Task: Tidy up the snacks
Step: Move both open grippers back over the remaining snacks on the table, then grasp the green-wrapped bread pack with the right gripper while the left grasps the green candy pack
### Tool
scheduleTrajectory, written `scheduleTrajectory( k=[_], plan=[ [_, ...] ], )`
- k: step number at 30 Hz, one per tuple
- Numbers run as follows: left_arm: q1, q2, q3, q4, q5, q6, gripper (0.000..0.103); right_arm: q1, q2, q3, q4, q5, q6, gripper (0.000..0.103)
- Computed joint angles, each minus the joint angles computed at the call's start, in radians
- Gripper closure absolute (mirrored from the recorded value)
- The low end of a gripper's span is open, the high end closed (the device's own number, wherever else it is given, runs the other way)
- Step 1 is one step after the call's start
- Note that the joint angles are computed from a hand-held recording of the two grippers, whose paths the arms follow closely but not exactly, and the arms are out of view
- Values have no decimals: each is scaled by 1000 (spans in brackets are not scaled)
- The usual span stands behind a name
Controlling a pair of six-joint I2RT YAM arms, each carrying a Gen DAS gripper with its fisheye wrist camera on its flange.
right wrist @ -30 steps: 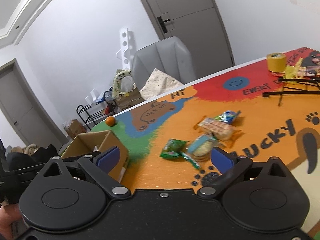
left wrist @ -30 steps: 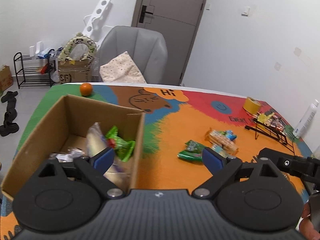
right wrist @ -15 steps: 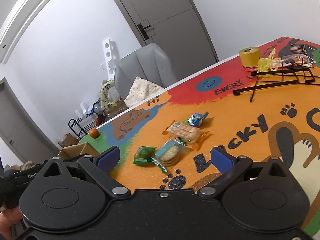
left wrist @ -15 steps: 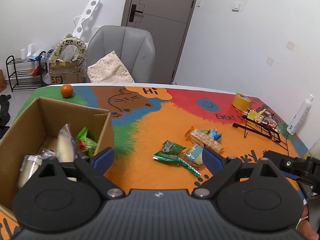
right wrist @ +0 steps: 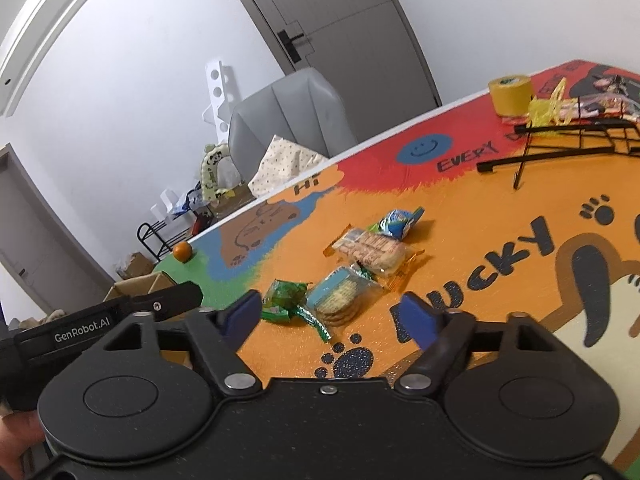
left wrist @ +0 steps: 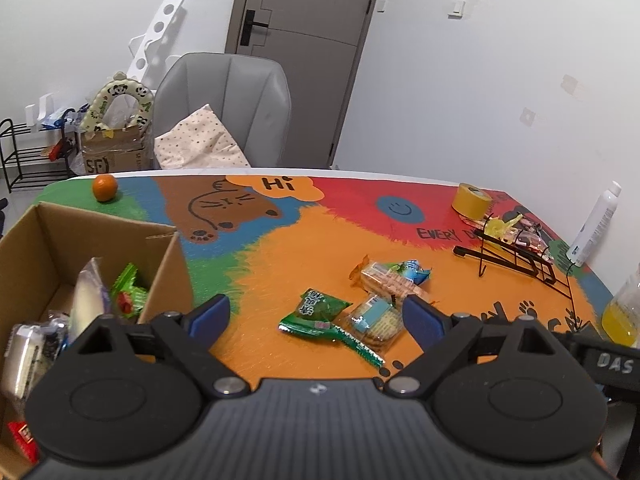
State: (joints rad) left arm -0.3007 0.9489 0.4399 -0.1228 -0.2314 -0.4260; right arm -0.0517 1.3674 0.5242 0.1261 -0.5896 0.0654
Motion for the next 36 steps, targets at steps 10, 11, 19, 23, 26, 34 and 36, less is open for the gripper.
scheduleTrajectory(
  k=[10,11,19,23,26,34,36],
  plan=[
    [41,153,5,126,51,14,24,49,144,58,43,28,22,41],
    [44,171,8,138,55,17,25,54,164,69,48,31,25,41],
    [79,359,49,240,88,15,33,94,318,167,47,37,38,57],
    [96,452,83,272,106,18,33,108,384,216,38,40,39,57],
    [106,509,112,283,115,23,33,113,419,249,30,40,41,59],
    [121,621,170,306,134,35,33,116,491,310,22,36,38,70],
    [125,646,180,313,141,40,33,114,499,316,29,36,39,72]
  ],
)
